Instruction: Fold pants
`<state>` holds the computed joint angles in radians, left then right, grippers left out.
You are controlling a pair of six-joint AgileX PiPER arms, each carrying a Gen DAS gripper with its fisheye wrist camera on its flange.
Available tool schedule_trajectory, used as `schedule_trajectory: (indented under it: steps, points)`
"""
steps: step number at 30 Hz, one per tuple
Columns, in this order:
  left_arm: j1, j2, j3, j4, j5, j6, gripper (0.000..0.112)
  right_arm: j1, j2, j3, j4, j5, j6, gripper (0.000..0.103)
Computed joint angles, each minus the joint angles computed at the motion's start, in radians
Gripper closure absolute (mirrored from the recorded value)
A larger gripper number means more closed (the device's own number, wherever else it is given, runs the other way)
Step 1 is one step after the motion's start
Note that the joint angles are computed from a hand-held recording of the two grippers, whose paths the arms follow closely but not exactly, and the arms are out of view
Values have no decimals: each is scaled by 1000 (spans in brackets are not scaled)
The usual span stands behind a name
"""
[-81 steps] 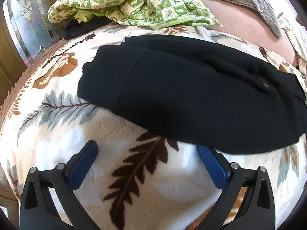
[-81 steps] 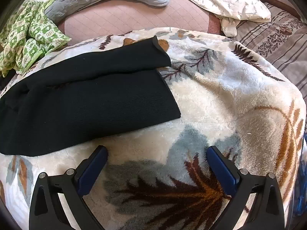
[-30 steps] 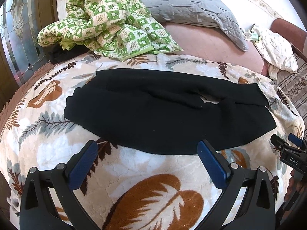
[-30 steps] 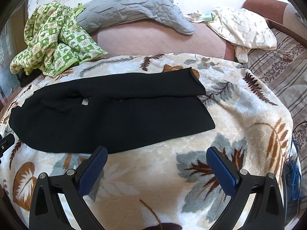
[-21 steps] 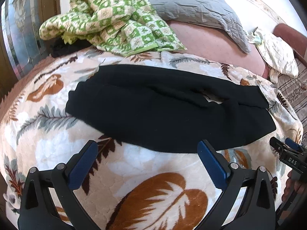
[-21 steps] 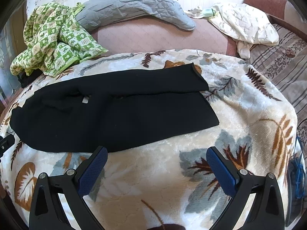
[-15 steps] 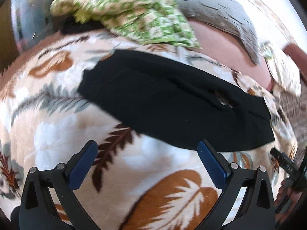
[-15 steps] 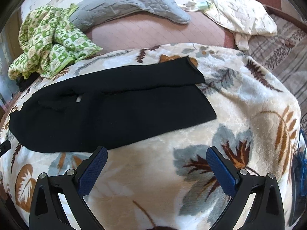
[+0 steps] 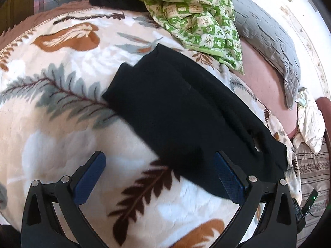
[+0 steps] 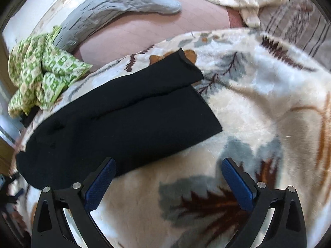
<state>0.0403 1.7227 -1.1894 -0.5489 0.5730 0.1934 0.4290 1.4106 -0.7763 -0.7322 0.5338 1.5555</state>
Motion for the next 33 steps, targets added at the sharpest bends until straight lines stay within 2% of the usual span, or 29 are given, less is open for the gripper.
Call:
schedule_trajectory:
  steps: [2,3,4,5,6,7,8,10,11,14,17,20,25,29,32,33]
  points:
    - [3,26,-34,-28,14,15,9,-16,22,2,-66,-30,53,6]
    - [1,36,-44,-46,8,18,13,-24,33,-3,-90,-40,69,8]
    - [2,42,-52,-55,7,22,26,-33,43,-8,-110,-49,83,13]
    - [-2,56,-73,-50,13,13,36,-42,53,-14,-134,-61,100,23]
    - [-4,63,-84,-39,20,5,59,-57,61,-19,-133,-78,94,32]
    - [-5,85,-109,-43,42,10,81,-73,70,-24,-138,-93,94,51]
    - [-2,98,-121,-65,61,27,88,-92,77,-23,-144,-122,99,70]
    - [-9,97,-124,-55,69,8,99,-138,81,-14,-102,-195,65,91]
    - [-11,84,-115,-54,65,11,102,-139,75,-9,-117,-202,86,93]
    - [3,33,-96,-81,92,46,103,-83,6,14,-245,-146,218,94]
    - [28,-19,-82,-103,150,83,103,-12,-102,40,-267,-47,249,95]
    - [61,-80,-42,-133,190,134,103,42,-220,66,-189,27,179,95]
    - [133,-178,49,-151,292,204,103,189,-384,96,-64,228,70,95]
    - [132,-234,153,-121,272,217,103,282,-441,131,-14,325,77,95]
    - [83,-248,216,-52,199,175,100,193,-388,145,111,287,-36,91]
    - [61,-258,228,-11,167,145,95,157,-340,136,154,278,-84,88]
